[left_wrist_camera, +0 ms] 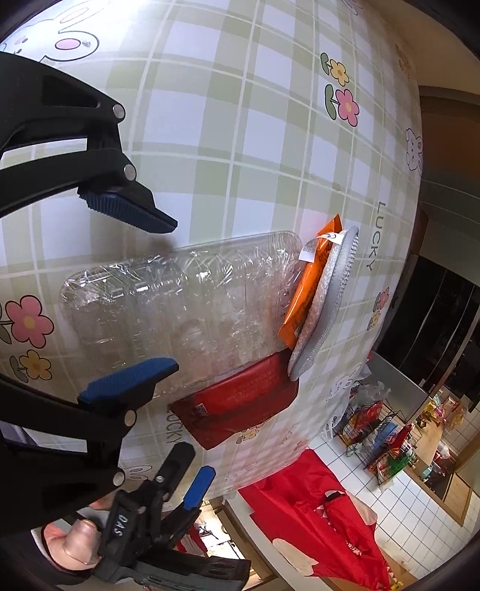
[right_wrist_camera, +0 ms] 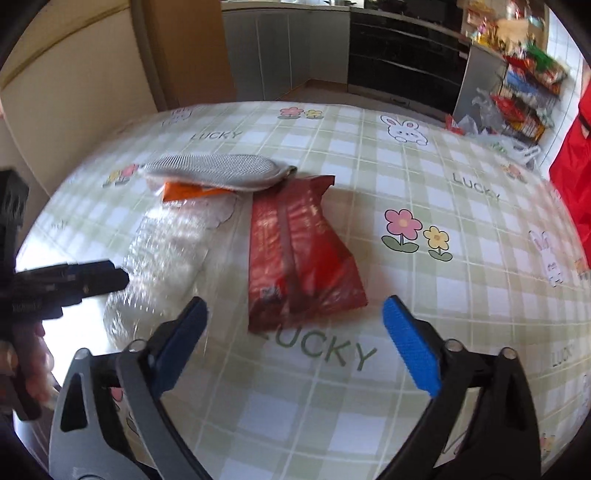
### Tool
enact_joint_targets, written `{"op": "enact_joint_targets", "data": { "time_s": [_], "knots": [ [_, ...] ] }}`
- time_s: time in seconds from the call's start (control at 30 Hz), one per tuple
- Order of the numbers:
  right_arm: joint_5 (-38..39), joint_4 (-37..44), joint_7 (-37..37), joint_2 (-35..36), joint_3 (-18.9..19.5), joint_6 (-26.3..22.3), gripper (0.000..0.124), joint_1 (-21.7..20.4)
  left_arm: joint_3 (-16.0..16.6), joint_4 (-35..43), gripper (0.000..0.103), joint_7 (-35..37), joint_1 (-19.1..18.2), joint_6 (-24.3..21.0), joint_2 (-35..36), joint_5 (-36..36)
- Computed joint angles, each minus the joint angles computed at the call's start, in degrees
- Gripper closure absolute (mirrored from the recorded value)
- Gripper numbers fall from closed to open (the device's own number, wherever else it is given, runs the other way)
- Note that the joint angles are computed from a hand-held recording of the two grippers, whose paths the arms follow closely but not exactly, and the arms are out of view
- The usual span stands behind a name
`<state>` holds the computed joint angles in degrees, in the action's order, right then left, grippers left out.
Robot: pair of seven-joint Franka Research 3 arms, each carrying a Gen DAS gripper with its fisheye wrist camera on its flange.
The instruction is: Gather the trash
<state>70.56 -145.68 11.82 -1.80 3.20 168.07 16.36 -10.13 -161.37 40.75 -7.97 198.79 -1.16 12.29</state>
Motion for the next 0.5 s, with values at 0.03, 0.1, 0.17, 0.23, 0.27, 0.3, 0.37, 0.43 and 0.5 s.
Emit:
{"op": "enact_joint_targets", "data": {
  "time_s": [0.03, 0.1, 0.17, 0.23, 0.27, 0.3, 0.37, 0.43, 0.5],
  "knots": [
    [-0.28, 0.65, -0.28, 0.91, 0.27, 1.84, 0.045, 0.21, -0.27, 0.24, 0.035, 1.09, -0.04, -0.24, 0.29, -1.45],
    [5.8, 2.46, -7.12, 2.43, 0.95, 5.48, 0.043, 0.68, -0.1, 0.39, 0.035, 0.7, 0.03, -0.02, 0.64, -1.68],
    [4.17, 4.35, -5.67, 4.12, 0.7, 3.84, 0.043, -0.08, -0.25, 0.48, 0.035, 1.85, -0.05, -0.38, 0.75, -3.31],
    [-2.36, 6.32, 0.63, 6.61, 0.53, 1.79, 0.043, -0.89, -0.55, 0.55, 0.034, 3.9, -0.36, -0.36, 0.95, -5.63],
    [-3.62, 7.51, 1.73, 7.85, 0.86, 1.14, 0.043, -1.31, -0.79, 0.71, 0.034, 5.1, -0.64, -0.87, 0.87, -7.05],
    [-4.4, 8.52, 2.26, 8.86, 1.36, 0.79, 0.043, -1.69, -0.92, 0.8, 0.033, 5.76, -0.83, -1.2, 0.82, -7.94],
    [-7.33, 10.43, 4.83, 10.88, 2.12, 0.17, 0.043, -2.08, -0.79, 0.98, 0.031, 5.03, -0.95, -1.46, 0.88, -7.49],
    [-12.44, 11.56, 8.88, 12.39, 2.42, -0.44, 0.043, -2.08, -0.78, 1.39, 0.029, 4.86, -1.05, -2.24, 0.84, -7.56],
    [-22.17, 11.3, 15.69, 13.3, 1.36, 0.06, 0.047, -0.75, -0.92, 2.0, 0.023, 5.07, -1.23, -3.35, 0.79, -8.19]
  ]
}}
